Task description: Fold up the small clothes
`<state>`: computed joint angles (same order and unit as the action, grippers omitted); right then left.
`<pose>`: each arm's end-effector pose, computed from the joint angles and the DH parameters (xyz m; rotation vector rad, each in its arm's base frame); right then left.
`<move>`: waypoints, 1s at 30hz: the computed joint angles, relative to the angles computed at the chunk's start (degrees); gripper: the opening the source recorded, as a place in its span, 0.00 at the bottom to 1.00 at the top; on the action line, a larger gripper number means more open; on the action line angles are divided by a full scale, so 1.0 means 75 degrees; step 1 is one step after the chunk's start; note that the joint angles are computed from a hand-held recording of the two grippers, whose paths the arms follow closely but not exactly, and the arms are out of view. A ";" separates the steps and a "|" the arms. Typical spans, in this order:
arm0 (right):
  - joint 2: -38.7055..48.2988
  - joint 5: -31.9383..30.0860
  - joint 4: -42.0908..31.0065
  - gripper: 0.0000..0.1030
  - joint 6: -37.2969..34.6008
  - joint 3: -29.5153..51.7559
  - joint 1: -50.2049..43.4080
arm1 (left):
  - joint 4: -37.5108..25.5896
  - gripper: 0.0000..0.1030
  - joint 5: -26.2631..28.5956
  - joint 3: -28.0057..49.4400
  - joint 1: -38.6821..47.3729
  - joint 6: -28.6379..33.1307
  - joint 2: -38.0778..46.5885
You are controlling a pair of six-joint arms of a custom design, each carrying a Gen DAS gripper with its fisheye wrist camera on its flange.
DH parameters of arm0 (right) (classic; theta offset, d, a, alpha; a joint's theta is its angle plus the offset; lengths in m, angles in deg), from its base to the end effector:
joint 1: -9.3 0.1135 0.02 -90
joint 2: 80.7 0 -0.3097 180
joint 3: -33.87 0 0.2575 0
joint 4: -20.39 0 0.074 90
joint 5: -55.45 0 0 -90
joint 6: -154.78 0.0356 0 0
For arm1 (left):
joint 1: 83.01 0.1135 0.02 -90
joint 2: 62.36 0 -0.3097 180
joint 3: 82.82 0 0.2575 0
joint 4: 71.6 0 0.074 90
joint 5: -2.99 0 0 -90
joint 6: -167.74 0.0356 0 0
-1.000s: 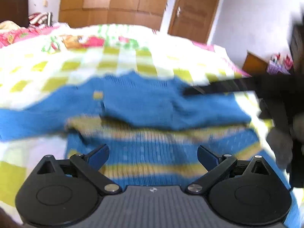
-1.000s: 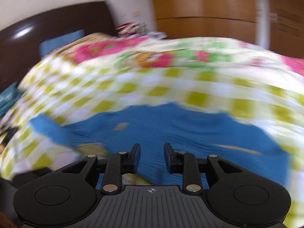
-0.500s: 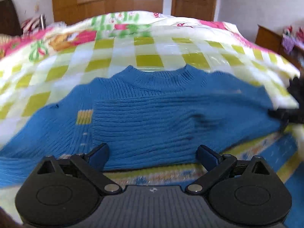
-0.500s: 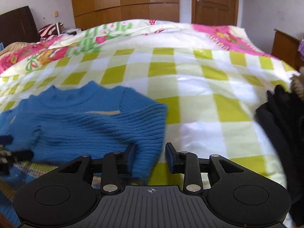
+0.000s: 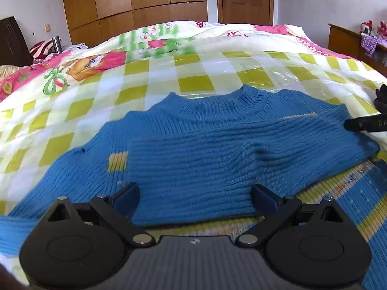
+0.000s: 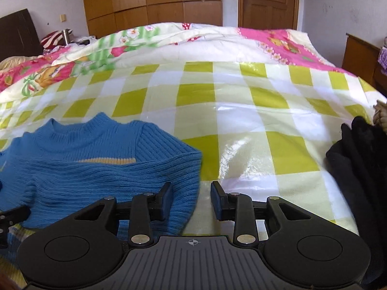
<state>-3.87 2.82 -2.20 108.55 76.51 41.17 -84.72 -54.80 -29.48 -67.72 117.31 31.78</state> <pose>0.1970 0.0970 0.1848 0.4680 2.2578 -0.1932 0.2930 0.0604 0.1700 0.7032 2.2286 -0.2472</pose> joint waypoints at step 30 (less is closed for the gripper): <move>0.2987 -0.0213 -0.1425 0.32 -0.1403 0.4320 0.2923 | -0.3600 1.00 0.1773 0.1628 0.3589 0.1939 0.0410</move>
<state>18.53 1.22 -12.89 98.03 108.91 63.09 -111.72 -41.50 -17.28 -40.80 131.86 34.86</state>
